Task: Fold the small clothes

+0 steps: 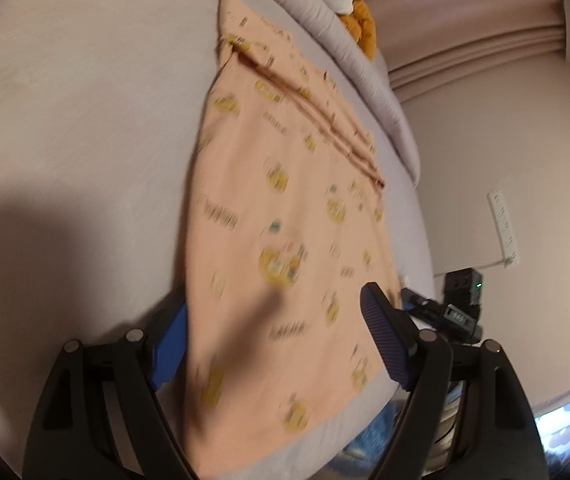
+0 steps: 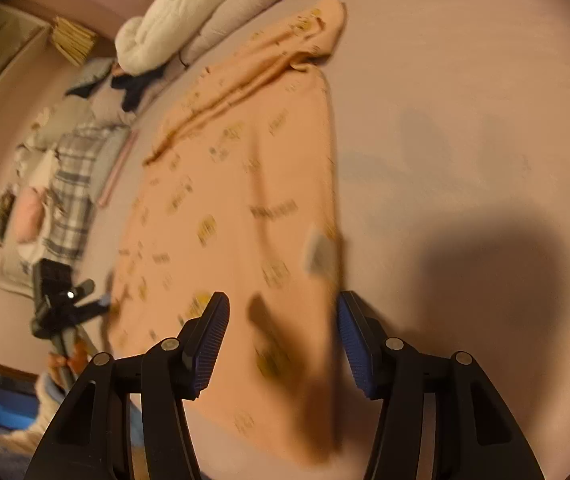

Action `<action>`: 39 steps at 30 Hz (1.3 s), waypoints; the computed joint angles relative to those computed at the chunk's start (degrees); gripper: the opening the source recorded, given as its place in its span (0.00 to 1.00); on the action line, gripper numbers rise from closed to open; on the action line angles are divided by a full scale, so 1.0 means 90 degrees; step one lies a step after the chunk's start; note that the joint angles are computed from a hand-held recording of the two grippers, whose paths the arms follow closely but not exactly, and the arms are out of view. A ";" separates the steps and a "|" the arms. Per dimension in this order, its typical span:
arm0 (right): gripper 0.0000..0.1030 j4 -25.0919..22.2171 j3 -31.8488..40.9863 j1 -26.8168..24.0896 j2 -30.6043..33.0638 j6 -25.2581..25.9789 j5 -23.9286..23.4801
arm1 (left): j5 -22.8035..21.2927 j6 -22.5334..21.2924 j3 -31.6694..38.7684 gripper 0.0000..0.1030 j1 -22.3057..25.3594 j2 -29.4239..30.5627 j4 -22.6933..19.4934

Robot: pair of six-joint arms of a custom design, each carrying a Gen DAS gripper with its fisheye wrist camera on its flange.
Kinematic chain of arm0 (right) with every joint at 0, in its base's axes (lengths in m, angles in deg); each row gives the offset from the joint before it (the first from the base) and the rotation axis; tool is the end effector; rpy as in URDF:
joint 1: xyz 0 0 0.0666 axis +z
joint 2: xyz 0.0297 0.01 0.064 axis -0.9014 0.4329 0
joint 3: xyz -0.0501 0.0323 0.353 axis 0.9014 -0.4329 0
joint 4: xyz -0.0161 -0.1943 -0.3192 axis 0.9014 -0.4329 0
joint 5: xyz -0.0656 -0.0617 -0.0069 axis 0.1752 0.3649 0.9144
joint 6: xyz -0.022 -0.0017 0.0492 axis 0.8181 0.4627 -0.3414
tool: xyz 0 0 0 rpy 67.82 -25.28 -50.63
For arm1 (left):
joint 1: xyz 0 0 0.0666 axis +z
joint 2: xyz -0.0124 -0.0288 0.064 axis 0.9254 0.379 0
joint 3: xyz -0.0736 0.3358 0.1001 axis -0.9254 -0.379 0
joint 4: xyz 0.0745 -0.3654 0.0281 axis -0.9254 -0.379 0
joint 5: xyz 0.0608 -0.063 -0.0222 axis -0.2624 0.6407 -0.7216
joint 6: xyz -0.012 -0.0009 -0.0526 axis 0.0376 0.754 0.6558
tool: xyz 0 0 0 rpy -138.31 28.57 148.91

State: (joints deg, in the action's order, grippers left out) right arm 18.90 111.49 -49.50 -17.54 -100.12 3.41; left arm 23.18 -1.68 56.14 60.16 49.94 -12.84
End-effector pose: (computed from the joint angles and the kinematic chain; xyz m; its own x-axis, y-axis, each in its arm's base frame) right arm 0.3281 0.1044 0.4417 -0.9292 0.1180 -0.3502 -0.1229 0.7949 0.5942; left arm 0.2998 -0.0642 0.4440 -0.9234 -0.2744 -0.2683 0.0368 0.6327 -0.7735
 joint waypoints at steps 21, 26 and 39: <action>0.39 0.0215 -0.0213 0.0237 -0.0074 -0.0048 -0.0472 | 0.0858 0.0126 -0.0422 0.09 0.0180 -0.0117 -0.0250; 0.35 0.0013 -0.0431 0.0203 -0.0357 0.0023 -0.0661 | 0.0839 -0.0053 -0.0549 0.08 0.0132 -0.0408 -0.0500; 0.21 0.0049 -0.0368 0.0520 -0.0281 0.0006 -0.0411 | 0.0630 0.0331 -0.0602 0.05 0.0075 -0.0393 -0.0121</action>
